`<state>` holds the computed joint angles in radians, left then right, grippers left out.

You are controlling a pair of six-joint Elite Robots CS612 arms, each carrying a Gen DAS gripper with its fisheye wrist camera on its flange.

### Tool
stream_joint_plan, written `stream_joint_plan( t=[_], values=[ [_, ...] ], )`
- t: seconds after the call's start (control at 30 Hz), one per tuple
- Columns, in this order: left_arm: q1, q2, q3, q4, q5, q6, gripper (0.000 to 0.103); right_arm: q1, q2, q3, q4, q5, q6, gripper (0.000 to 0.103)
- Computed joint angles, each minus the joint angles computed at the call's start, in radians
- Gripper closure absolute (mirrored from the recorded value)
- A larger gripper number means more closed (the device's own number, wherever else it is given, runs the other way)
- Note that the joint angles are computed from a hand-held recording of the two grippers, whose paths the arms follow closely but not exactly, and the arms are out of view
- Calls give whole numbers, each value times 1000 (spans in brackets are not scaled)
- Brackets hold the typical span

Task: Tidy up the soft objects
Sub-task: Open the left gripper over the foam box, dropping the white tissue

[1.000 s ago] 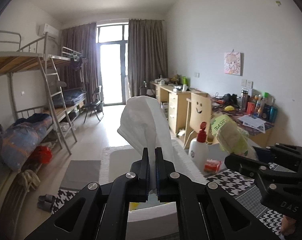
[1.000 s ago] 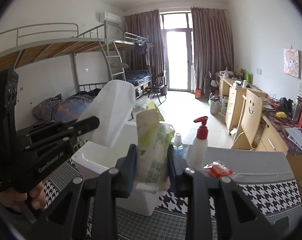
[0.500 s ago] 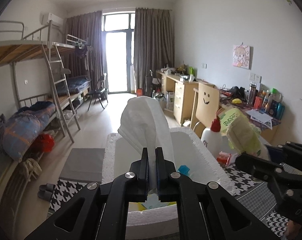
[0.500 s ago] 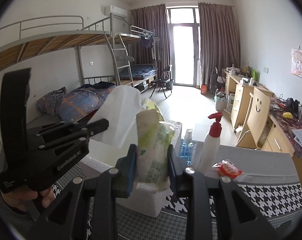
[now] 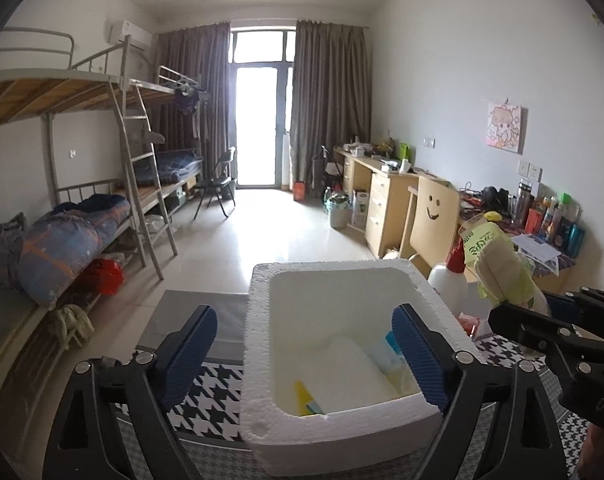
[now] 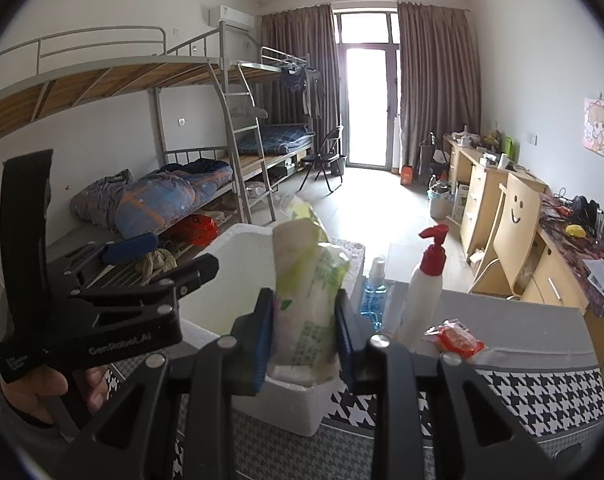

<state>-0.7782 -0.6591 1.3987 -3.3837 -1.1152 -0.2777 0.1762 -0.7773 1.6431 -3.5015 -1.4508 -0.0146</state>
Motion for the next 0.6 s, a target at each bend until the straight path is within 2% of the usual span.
stream_joint_plan(
  t=[0.13,0.6],
  values=[
    [-5,-2,7,-22,38,7,3,3,3,-10,8,0,-7,69],
    [-11,-22,61,-69,109,2,1,9,19,-45,46,30,-28,69]
  ],
)
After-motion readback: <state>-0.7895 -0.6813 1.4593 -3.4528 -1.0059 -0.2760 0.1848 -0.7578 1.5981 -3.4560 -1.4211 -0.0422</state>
